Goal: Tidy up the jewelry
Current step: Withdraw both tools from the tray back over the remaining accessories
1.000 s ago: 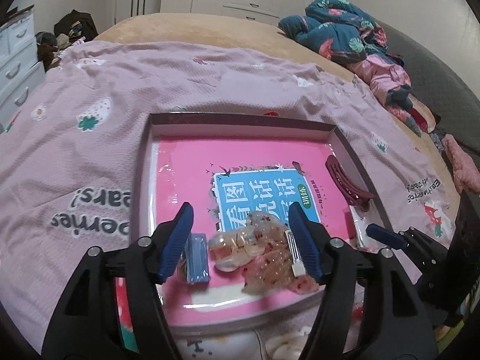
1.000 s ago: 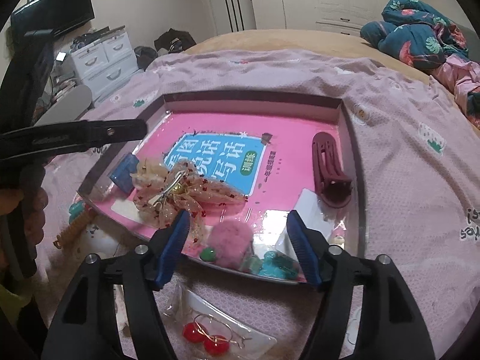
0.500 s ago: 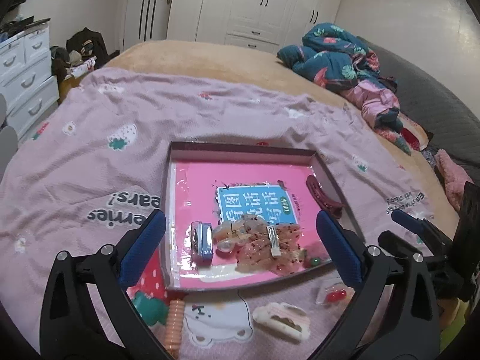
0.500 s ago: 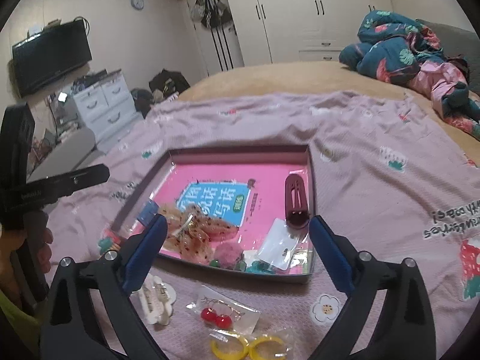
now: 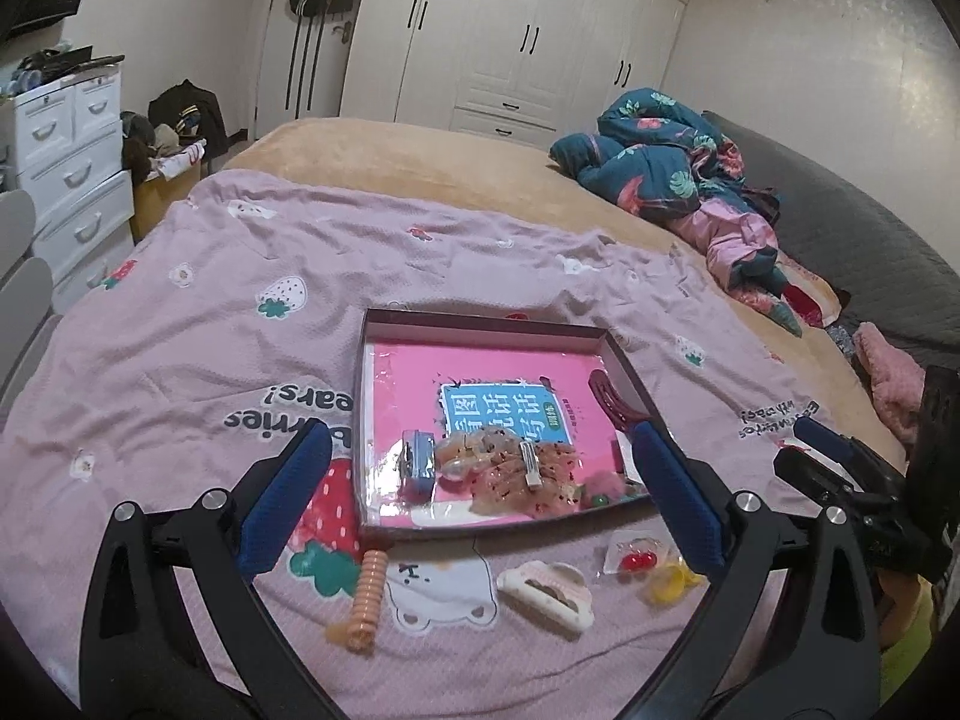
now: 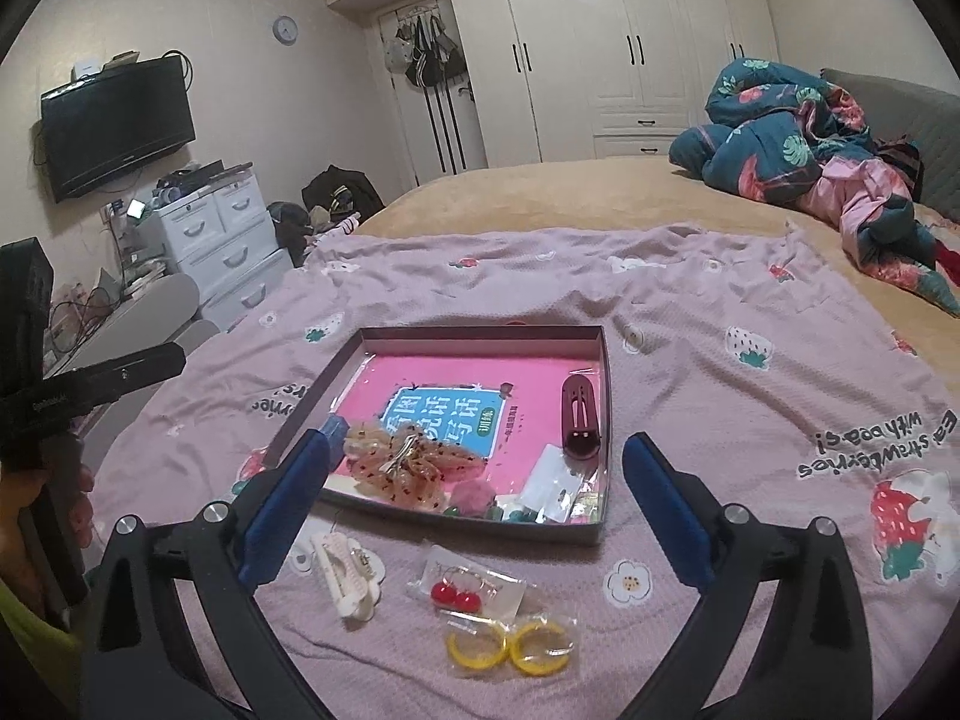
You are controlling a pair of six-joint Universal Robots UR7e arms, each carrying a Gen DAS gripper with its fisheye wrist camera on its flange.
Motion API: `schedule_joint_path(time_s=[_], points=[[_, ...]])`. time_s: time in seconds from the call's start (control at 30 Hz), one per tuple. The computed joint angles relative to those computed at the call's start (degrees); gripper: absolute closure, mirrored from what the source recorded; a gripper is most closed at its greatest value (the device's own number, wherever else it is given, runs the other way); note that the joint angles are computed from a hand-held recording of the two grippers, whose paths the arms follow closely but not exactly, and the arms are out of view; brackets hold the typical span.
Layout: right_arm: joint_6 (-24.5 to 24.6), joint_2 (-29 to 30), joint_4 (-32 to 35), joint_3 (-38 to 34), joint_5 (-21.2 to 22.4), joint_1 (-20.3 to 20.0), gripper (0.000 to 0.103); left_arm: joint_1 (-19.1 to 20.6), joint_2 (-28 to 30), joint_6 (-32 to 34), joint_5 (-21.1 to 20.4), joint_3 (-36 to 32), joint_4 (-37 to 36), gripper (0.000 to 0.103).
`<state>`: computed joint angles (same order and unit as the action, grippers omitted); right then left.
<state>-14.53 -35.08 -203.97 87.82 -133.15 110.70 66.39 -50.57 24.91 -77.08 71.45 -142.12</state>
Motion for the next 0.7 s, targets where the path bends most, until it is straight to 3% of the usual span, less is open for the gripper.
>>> schedule_joint_path(time_s=[0.7], points=[[-1.32,-0.19,-1.41,1.98,-3.77,4.34,0.005,0.06,-7.41,2.84,-0.19,9.61,-3.70,0.009]])
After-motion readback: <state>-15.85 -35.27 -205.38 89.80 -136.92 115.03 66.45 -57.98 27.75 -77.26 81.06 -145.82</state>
